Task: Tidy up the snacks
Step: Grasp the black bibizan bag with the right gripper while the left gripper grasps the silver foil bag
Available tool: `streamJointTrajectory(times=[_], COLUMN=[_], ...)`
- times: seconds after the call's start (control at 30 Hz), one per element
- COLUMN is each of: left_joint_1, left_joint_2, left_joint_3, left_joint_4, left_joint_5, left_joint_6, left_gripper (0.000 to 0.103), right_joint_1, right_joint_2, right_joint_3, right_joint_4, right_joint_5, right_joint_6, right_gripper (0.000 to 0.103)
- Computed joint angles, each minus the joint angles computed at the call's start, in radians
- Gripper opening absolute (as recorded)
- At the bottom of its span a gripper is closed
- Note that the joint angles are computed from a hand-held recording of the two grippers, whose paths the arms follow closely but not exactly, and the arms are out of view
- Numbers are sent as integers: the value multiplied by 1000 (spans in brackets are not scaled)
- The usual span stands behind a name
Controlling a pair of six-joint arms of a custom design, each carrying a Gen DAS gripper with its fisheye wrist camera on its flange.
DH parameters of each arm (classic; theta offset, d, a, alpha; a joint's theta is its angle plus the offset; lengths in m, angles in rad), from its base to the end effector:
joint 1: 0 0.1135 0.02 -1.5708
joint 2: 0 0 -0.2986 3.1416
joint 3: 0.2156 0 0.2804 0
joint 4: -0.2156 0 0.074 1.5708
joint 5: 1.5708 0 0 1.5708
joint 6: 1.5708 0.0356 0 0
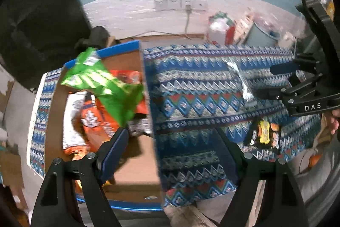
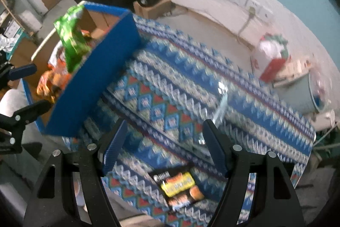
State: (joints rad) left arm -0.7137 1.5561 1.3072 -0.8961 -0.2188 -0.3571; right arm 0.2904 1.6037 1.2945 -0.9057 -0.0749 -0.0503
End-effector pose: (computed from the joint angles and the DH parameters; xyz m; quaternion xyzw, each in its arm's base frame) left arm 0.2627 -0.2172 0.3037 0.1496 0.9603 -0.0154 0.2351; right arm 0.3319 0.1020 0.2831 -0.1733 0.9682 0.0578 0.1712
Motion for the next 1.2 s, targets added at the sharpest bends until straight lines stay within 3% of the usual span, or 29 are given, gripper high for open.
streamJointTrajectory(times=[0.4, 0.67, 1.2], left_joint_1=[-118, -135, -128], left_joint_2=[127, 223, 341], left_joint_3=[-23, -26, -6], left_joint_4=[23, 63, 61], left_joint_5=[-24, 25, 73], left_joint_6=[20, 40, 70], left_gripper=[82, 82, 82], right_joint_1=[-111, -119, -73], right_joint_2=[-63, -45, 102], right_joint_3=[-244, -375, -393], right_joint_4=[38, 106, 193], right_joint_5=[-56, -69, -12], right_joint_6=[-120, -196, -217], right_gripper=[74, 74, 74])
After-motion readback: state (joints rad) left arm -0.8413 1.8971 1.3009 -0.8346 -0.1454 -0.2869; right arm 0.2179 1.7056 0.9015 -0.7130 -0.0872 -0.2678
